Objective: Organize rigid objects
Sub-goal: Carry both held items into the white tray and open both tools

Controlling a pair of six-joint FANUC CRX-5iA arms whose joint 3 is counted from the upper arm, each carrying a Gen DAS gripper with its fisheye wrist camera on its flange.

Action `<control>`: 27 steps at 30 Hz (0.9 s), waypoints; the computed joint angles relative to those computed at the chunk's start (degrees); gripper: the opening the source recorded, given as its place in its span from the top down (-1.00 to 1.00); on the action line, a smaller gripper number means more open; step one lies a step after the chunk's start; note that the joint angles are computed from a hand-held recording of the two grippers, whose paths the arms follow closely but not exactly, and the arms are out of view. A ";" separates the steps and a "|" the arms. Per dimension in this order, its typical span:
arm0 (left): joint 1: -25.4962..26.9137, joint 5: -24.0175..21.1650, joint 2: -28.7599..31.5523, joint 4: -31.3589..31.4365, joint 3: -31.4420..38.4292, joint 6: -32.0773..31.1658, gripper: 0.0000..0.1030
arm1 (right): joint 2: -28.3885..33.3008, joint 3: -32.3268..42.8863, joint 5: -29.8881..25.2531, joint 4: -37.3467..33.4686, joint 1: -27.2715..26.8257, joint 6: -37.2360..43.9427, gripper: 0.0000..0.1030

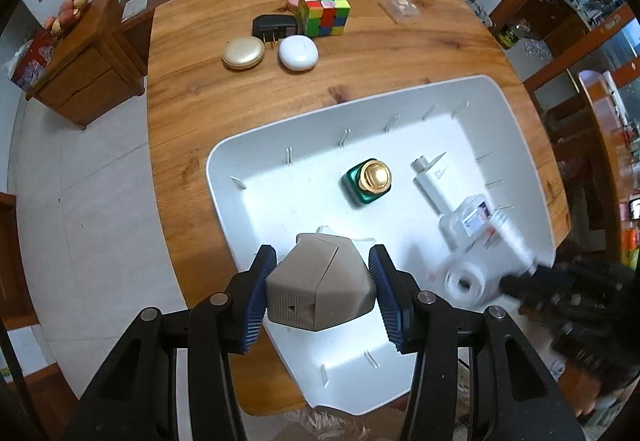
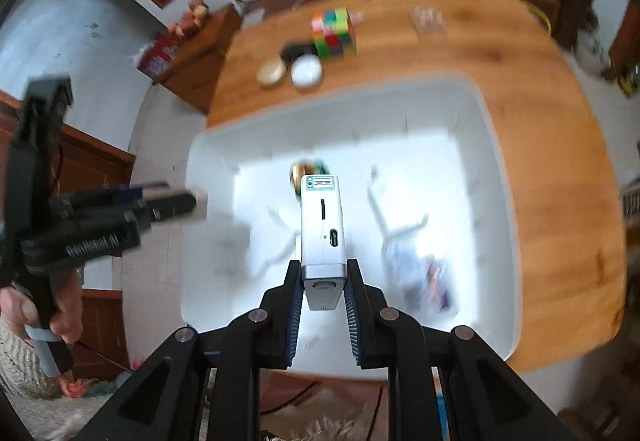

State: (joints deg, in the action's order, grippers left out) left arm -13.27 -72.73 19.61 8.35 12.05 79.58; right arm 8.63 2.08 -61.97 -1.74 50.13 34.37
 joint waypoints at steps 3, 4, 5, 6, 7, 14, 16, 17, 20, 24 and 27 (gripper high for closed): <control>-0.78 0.75 0.62 -1.29 0.02 -0.33 0.00 | 0.21 -1.35 1.31 -3.01 0.08 -0.75 0.60; -0.93 1.02 0.85 -1.63 0.01 -0.53 0.00 | 0.28 -1.72 2.09 -4.31 -0.06 -0.81 0.60; -1.26 1.29 1.16 -2.31 0.09 -0.46 0.00 | 0.48 -1.85 2.88 -5.76 -0.28 -0.36 0.60; -1.58 1.56 1.43 -2.98 0.21 -0.46 0.00 | 0.56 -2.01 3.46 -6.55 -0.31 -0.03 0.60; -1.96 1.90 1.77 -3.68 0.35 -0.37 0.00 | 0.71 -2.03 4.03 -7.46 -0.50 0.48 0.60; -4.02 3.69 3.43 -7.54 0.61 0.23 0.00 | 3.05 -1.41 1.72 -3.72 0.55 -2.18 0.56; -4.58 4.17 3.68 -8.73 0.67 0.36 -0.01 | 3.43 -1.25 0.29 -2.03 0.96 -2.97 0.51; -4.83 4.12 3.93 -9.29 0.85 0.53 -0.01 | 3.80 -0.95 -0.89 -0.91 1.26 -3.55 0.49; -5.08 3.43 4.74 -9.80 1.32 0.79 -0.01 | 3.13 -2.10 -1.54 0.88 1.80 -5.35 0.02; -5.35 2.93 5.08 -10.06 1.66 0.28 -0.06 | 1.66 -3.86 -0.92 3.15 2.31 -7.65 -0.16; -5.68 2.76 5.04 -10.56 2.06 0.83 -0.40 | 1.23 -4.20 -1.69 4.71 2.87 -8.74 -0.16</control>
State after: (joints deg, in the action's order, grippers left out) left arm -18.96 -69.97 24.65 -2.21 14.10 80.42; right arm 9.87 -2.12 -63.66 2.96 53.00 25.63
